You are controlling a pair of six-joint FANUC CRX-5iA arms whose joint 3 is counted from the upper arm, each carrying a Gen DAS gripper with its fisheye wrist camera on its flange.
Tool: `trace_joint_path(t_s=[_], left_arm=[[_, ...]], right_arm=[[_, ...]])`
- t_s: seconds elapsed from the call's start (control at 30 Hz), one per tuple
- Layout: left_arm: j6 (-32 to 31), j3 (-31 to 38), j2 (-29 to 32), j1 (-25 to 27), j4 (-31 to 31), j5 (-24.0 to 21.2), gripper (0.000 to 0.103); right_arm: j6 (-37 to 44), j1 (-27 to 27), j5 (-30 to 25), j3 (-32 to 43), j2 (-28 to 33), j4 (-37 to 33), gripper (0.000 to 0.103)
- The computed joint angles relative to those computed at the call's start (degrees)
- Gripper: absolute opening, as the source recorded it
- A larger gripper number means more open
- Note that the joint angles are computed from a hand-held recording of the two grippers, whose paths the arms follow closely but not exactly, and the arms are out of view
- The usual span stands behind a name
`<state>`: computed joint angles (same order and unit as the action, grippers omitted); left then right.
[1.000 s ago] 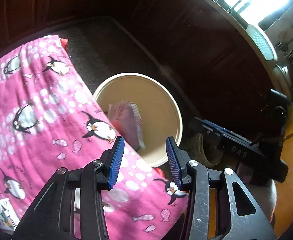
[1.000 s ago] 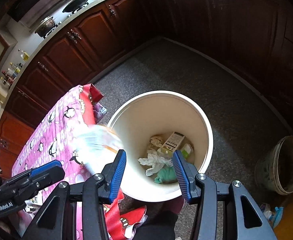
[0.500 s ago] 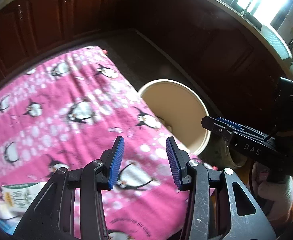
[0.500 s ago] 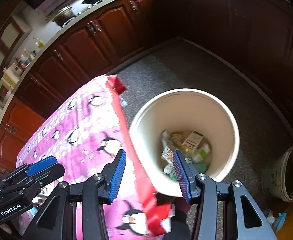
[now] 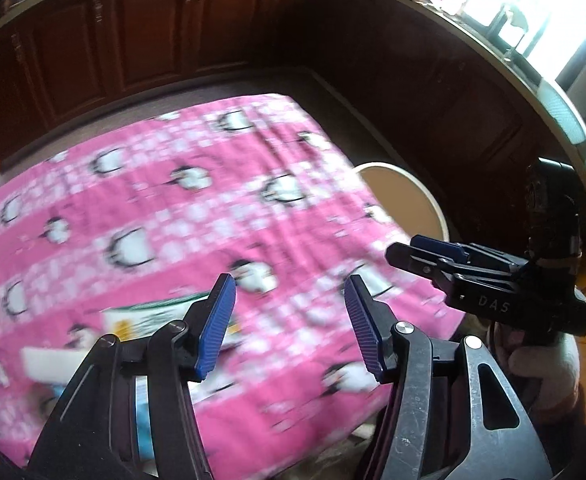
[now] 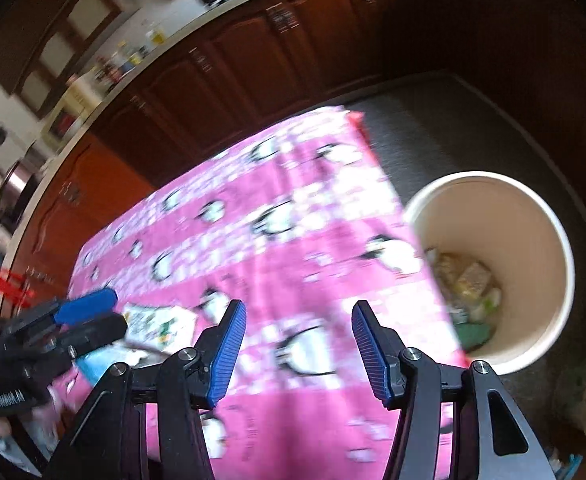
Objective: Collect trash
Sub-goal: 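Move both tools back over the table toward the sponge and milk carton, then grasp the white sponge with the left tool while the right tool grasps the white milk carton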
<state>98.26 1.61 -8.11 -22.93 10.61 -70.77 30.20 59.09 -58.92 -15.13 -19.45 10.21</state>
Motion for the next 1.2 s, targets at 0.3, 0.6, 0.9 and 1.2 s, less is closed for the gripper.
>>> trace_joint_path(t_s=[0.3,0.6,0.9,1.2], left_arm=[[-4.6,-7.8,-12.3,16.1,-0.8,-7.4,0.055],[-4.1,-17.3,-18.0,28.4,-8.3,-13.4,0.055],[-2.3,-18.5,-12.8,26.7,-8.3,-8.1,0.055],[-5.8,-19.8,-8.6,32.1,4.2,1.0,0.055]], right_arm=[[14.5,1.7,-2.9,10.3,11.1,-10.1,0.054],[23.2,3.3,-7.7,16.1,19.0,-14.1,0.048],[19.5,2.9,-5.7,18.1,24.0,-6.8,0.046],[18.2,-1.2,-1.7,20.9,26.2,-10.4,0.046]])
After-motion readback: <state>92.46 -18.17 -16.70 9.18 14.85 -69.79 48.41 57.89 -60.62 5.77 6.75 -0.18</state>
